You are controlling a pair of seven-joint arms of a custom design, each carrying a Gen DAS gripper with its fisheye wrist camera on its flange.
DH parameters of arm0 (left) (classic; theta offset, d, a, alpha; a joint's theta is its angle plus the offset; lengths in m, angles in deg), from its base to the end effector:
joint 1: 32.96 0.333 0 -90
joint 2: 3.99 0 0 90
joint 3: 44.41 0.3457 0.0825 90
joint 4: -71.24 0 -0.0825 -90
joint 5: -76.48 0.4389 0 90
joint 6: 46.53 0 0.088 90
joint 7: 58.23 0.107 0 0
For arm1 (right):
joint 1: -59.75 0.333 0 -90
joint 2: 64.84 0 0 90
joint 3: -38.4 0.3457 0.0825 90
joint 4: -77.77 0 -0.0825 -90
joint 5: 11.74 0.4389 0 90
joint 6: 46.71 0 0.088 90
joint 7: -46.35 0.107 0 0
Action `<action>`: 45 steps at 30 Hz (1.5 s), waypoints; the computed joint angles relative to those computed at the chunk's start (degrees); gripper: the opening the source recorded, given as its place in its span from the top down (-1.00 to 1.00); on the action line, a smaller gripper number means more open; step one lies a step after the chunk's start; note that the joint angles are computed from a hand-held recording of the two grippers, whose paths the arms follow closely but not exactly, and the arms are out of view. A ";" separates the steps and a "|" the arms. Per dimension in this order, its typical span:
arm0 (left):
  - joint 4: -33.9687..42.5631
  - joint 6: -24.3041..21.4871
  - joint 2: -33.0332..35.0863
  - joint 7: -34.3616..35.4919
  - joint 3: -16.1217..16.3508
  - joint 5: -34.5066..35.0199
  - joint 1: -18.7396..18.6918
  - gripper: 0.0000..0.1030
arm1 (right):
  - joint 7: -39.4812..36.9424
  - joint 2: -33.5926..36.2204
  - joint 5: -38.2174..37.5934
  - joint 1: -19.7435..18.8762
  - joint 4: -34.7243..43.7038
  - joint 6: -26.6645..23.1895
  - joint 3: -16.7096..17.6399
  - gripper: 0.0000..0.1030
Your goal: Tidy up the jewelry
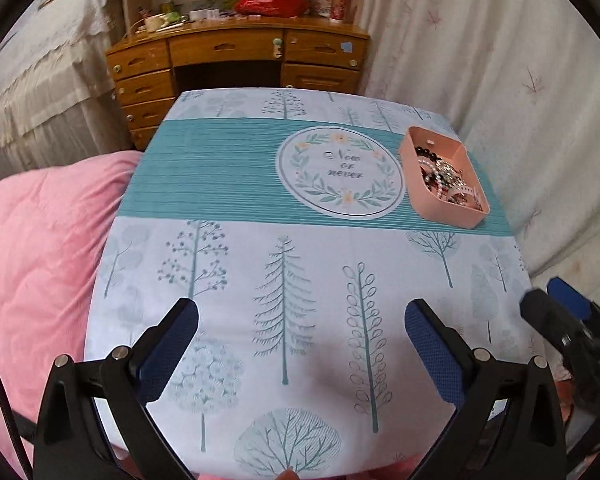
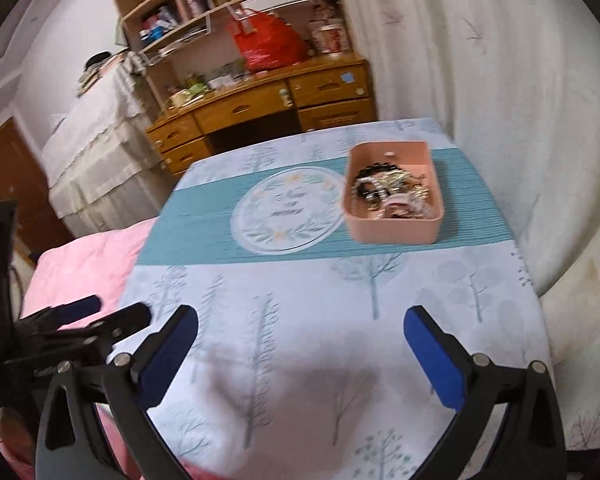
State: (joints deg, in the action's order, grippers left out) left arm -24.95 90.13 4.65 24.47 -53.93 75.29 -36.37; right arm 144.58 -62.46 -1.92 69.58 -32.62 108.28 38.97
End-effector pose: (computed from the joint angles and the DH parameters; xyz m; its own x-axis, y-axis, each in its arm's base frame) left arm 0.6932 -0.1515 0.5867 -0.1089 -0.9878 0.1117 -0.8544 0.0356 -0.5185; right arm 0.6604 0.1151 0.5606 0.0042 -0.9681 -0.2505 -0.7597 0.1598 -0.6303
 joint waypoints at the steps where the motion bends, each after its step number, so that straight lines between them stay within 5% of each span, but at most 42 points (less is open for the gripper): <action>1: -0.67 0.62 -0.53 -1.22 0.26 1.27 -0.19 -0.98 | 0.03 -0.43 0.06 0.12 -0.18 -0.36 0.12 -1.00; 6: -2.64 3.66 -1.95 -6.55 1.04 9.02 -1.12 -0.98 | 5.30 -1.36 -7.80 0.70 0.23 -2.39 0.35 -1.00; 23: -1.84 7.91 -2.85 -7.62 0.90 9.72 -0.88 -0.99 | 9.44 -0.01 -14.73 1.21 4.67 -5.47 0.08 -1.00; 45: -0.18 4.07 -1.41 -4.26 0.34 7.01 -0.88 -0.98 | 10.81 0.46 -16.43 1.48 5.03 -6.84 -0.08 -1.00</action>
State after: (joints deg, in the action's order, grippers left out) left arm -25.13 94.20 3.24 20.21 -53.59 82.30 -37.25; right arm 155.39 -61.99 -18.35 71.07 -27.59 101.45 38.89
